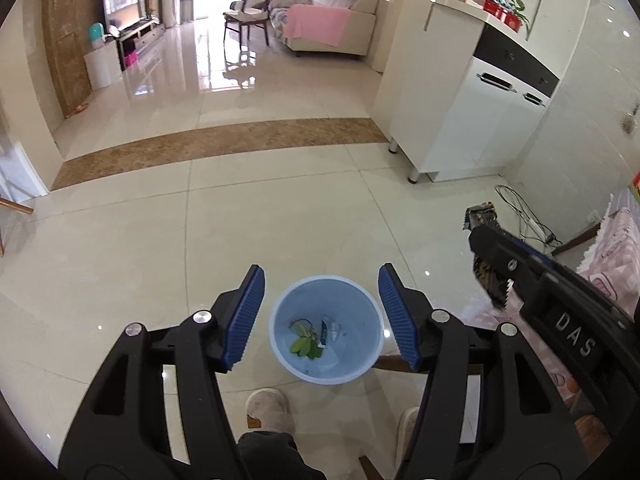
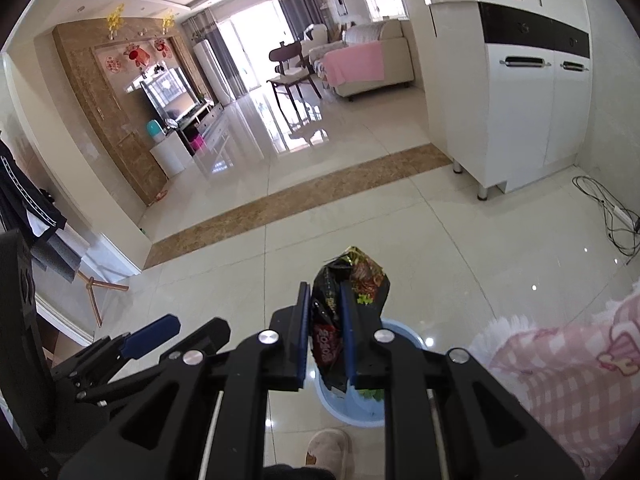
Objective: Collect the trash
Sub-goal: 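Open the right gripper to drop the black wrapper into the bucket, then move both open grippers back to the trash pile on the table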
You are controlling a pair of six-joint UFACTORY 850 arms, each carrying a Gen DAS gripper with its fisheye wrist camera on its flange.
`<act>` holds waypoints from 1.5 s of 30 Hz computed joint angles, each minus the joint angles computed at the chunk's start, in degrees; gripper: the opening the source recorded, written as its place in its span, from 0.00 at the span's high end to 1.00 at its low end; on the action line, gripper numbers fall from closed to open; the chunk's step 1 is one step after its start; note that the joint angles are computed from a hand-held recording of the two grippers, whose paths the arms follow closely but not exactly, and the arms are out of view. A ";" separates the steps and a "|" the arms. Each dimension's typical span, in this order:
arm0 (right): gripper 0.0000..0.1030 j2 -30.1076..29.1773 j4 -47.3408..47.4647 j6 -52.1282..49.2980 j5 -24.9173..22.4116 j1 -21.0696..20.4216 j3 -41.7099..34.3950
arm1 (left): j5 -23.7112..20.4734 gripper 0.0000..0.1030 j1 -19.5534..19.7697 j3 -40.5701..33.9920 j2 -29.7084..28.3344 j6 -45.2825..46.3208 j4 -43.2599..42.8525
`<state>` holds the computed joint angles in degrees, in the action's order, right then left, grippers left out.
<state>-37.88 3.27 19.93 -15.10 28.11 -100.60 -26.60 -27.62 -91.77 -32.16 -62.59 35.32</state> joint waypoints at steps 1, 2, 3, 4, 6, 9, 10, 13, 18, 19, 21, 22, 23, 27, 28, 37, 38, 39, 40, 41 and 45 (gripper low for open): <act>0.81 0.07 -2.15 2.09 1.06 0.13 0.11 | -0.16 0.43 -0.01 0.24 0.22 -1.37 1.32; 0.77 0.16 -2.97 2.64 2.34 0.14 0.26 | -0.19 0.41 0.03 0.51 0.49 -2.51 2.40; 0.69 -0.05 -4.27 3.78 2.43 0.23 -0.23 | -0.39 0.40 0.02 0.46 0.58 -3.15 3.08; 0.62 -0.12 -6.33 5.65 2.64 0.29 -0.48 | -0.69 0.40 -0.07 0.39 0.64 -3.86 3.85; 0.61 -0.21 -7.38 6.42 2.88 0.32 -0.86 | -1.01 0.40 -0.14 0.35 0.79 -4.58 4.93; 0.61 0.50 -10.35 9.05 3.01 0.50 -0.44 | -1.12 0.40 -0.37 0.53 1.31 -5.50 6.12; 0.61 1.16 -12.75 11.24 3.24 0.55 0.22 | -1.08 0.40 -0.47 0.67 1.51 -5.77 6.47; 0.60 2.99 -20.28 18.30 3.29 0.75 1.97 | -0.41 0.40 -0.75 0.94 2.37 -6.06 6.61; 0.59 7.68 -35.00 33.18 3.13 0.88 6.59 | 0.32 0.40 -2.12 1.99 4.64 -7.84 8.82; 0.59 8.72 -38.94 37.21 2.81 0.99 7.65 | 0.37 0.39 -2.43 2.16 5.04 -8.33 9.37; 0.58 11.57 -45.60 44.29 2.41 1.00 10.50 | 0.62 0.39 -3.41 2.72 6.31 -9.80 11.20; 0.58 12.96 -48.29 47.27 2.39 0.88 11.90 | 0.63 0.39 -3.83 2.92 6.75 -10.22 11.84; 0.57 14.88 -52.30 51.52 1.83 0.84 13.73 | 0.67 0.39 -4.60 3.03 7.41 -10.56 12.67; 0.54 22.20 -64.81 64.77 -1.09 1.09 20.82 | 1.76 0.37 -7.37 3.29 9.14 -10.90 14.13; 0.54 24.58 -67.27 67.68 -2.14 1.06 23.08 | 2.46 0.37 -8.20 3.60 9.71 -10.56 14.13; 0.53 43.45 -72.55 76.52 -15.06 -0.08 40.15 | 7.12 0.37 -16.38 -1.68 7.65 10.11 -3.79; 0.53 46.03 -71.71 76.26 -17.03 -0.60 42.17 | 6.80 0.37 -17.55 -3.33 6.63 13.63 -6.71; 0.53 48.13 -70.96 75.93 -18.31 -1.12 43.81 | 6.54 0.37 -18.41 -4.70 5.78 16.29 -8.89; 0.53 50.02 -70.13 75.48 -19.48 -1.64 45.29 | 6.41 0.37 -19.57 -6.01 4.98 19.05 -11.01; 0.53 51.47 -69.53 75.10 -20.48 -2.07 46.34 | 6.10 0.37 -20.71 -7.64 3.93 21.52 -12.94; 0.53 58.56 -65.17 71.42 -25.17 -5.49 51.28 | 3.50 0.37 -24.04 -14.91 -0.82 30.17 -19.26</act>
<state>20.68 -61.90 91.35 -40.27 22.62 -49.32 -23.10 -51.66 -106.68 -32.97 -32.42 16.06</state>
